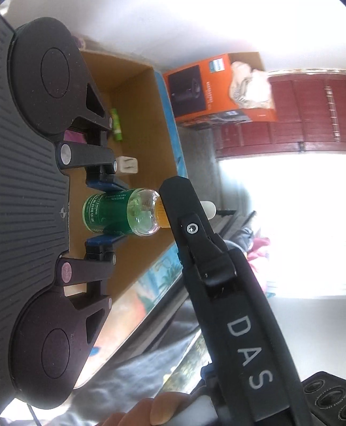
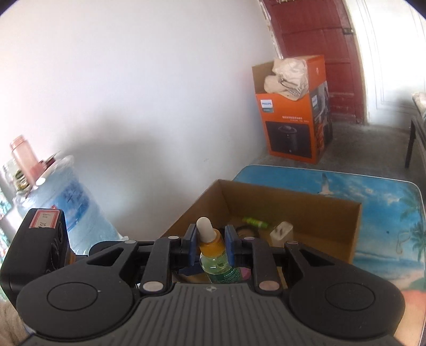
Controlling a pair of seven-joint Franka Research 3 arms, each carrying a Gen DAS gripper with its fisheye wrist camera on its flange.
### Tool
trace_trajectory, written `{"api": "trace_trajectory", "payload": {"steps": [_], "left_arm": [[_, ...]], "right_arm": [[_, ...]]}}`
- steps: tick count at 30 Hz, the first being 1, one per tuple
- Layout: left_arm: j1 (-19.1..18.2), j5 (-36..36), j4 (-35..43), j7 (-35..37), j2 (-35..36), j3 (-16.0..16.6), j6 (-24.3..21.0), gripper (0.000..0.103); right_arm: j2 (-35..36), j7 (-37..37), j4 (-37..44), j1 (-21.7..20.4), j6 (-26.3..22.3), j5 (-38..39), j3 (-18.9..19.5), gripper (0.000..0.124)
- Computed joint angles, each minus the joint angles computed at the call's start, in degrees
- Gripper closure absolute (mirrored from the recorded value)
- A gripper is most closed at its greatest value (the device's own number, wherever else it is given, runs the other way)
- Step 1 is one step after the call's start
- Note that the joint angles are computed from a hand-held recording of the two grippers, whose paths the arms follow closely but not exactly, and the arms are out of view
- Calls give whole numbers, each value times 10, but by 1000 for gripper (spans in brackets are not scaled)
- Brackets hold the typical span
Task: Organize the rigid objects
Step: 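Carry the green dropper bottle into the box and release it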
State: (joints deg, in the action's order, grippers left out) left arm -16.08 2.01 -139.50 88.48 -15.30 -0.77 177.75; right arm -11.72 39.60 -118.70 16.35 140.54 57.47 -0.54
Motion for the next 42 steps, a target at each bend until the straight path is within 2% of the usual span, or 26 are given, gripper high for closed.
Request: {"api": "trace_trajectory", "payload": {"steps": [1, 3, 5, 8, 14, 17, 22, 25, 28, 31, 33, 36, 39, 42], "left_arm": [[-26, -21, 26, 19, 24, 24, -12, 72], [-82, -116, 82, 94, 74, 72, -48, 72], [-88, -179, 142, 137, 123, 80, -95, 72], [-66, -205, 203, 147, 178, 64, -146, 72], [-19, -185, 313, 113, 264, 32, -241, 72], [6, -181, 359, 100, 294, 14, -289, 72], [40, -163, 386, 73, 308, -15, -326, 71], [72, -188, 407, 82, 322, -46, -355, 67], [85, -162, 407, 69, 324, -61, -347, 67], [104, -155, 394, 66, 314, -82, -333, 65], [118, -154, 376, 70, 299, -99, -313, 53], [131, -158, 334, 82, 263, -115, -275, 47], [138, -208, 273, 127, 202, -125, -230, 41], [124, -323, 205, 215, 125, -116, -196, 35]], "right_arm": [[27, 14, 25, -4, -5, -11, -2, 101], [80, 49, 74, -17, -24, -30, -4, 101], [128, 71, 115, -33, -39, -37, -1, 101], [192, 98, 169, -58, -55, -49, 9, 101], [270, 128, 236, -86, -56, -82, 34, 101], [292, 155, 261, -86, -54, -128, 39, 102], [298, 158, 260, -72, -29, -212, 45, 103], [300, 165, 263, -65, -26, -250, 45, 104], [301, 172, 265, -61, -23, -276, 45, 103], [287, 158, 250, -71, -16, -253, 52, 102], [264, 146, 225, -76, -3, -231, 54, 102], [218, 125, 182, -86, 14, -177, 54, 102], [147, 87, 117, -94, 24, -89, 45, 102], [62, 35, 39, -86, 33, 6, 21, 101]]}}
